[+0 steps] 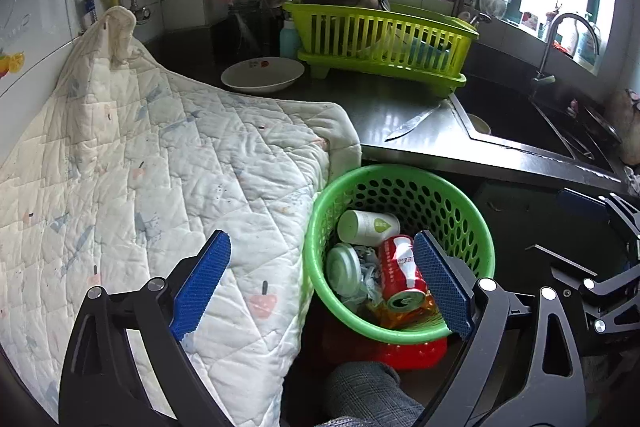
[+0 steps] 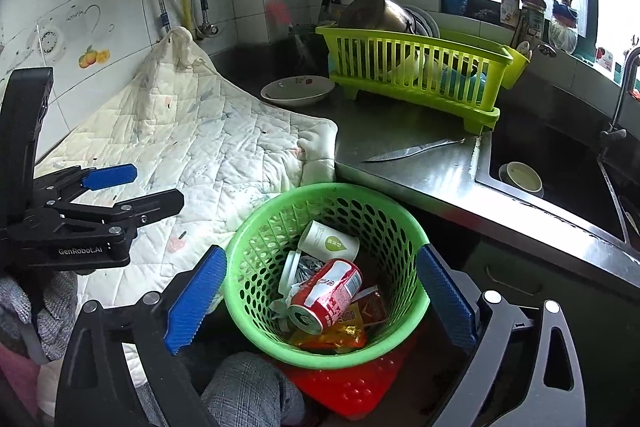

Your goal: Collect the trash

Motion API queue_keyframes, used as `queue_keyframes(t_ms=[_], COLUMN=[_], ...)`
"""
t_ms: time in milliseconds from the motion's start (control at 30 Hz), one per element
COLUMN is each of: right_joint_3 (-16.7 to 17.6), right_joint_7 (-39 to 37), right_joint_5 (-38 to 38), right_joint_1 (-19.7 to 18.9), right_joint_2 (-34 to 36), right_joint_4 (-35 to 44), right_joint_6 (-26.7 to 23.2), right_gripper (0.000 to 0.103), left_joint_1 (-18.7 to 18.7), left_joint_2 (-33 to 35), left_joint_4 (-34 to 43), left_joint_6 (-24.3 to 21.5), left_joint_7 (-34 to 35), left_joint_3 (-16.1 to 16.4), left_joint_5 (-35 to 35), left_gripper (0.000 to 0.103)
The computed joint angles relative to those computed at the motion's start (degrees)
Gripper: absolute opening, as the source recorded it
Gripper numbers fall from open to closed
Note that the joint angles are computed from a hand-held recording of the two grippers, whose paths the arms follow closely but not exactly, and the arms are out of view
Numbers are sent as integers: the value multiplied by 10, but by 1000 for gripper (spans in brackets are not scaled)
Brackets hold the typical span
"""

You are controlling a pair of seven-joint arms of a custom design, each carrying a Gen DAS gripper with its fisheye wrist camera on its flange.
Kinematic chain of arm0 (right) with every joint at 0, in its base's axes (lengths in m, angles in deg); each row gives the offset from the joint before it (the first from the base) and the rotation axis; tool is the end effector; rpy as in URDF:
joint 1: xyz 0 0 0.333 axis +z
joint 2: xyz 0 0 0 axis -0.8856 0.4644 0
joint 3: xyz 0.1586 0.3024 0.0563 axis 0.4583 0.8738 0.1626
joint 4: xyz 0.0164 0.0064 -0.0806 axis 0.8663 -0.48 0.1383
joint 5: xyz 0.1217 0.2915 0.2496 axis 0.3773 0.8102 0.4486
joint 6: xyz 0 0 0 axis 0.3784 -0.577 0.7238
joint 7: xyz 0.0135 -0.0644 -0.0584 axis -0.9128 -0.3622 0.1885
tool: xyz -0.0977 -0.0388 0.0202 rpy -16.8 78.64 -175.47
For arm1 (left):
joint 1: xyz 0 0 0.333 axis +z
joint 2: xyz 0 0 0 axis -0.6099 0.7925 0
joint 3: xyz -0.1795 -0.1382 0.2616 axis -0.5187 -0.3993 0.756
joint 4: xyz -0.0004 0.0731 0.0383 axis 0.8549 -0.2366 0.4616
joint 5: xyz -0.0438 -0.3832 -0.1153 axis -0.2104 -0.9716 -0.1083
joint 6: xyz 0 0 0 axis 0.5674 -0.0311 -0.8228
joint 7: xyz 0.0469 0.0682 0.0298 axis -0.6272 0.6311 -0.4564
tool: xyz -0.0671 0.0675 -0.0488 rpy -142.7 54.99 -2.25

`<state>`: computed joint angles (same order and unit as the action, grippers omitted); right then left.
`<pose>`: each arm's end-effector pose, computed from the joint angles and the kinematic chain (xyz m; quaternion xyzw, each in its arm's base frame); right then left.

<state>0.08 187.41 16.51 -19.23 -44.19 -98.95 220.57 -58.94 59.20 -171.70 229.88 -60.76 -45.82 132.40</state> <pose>0.6153 0.5019 0.4354 -0.7270 0.5424 -0.2143 0.3623 0.6161 -0.2993 0.4407 -0.6256 0.6720 -0.3056 0.2522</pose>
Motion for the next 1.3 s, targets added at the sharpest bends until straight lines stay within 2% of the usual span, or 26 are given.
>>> queue_keyframes(t_ms=[100,267,333,600,833,967,1300], right_joint_3=[11,11,-2,14,-11,-9,-21], right_joint_7=[-10,-12,-2,-5,32,45,70], right_joint_5=[10,22,15,34,18,15,-21], right_joint_1=[-4,2,14,9,29,29,48], right_joint_2=[9,23,28,39,30,28,28], right_joint_4=[13,36,44,65,53,48,51], right_joint_6=[-4,-10,-15,-23,-9,1,-16], right_gripper=[93,93,94,94,94,94,94], left_joint_1=[-6,5,11,50,86,101,122], left_joint_2=[-18,-45,-56,-101,-139,-158,-191], left_joint_4=[-19,-43,-53,-96,-134,-153,-194], left_joint_6=[-1,-15,-29,-63,-77,-82,-91], left_joint_7=[-38,-97,-124,-219,-293,-327,-378], left_joint_3=[15,12,7,-27,-61,-74,-94], left_joint_5=[30,84,112,207,274,298,332], left_gripper=[91,91,91,92,92,94,95])
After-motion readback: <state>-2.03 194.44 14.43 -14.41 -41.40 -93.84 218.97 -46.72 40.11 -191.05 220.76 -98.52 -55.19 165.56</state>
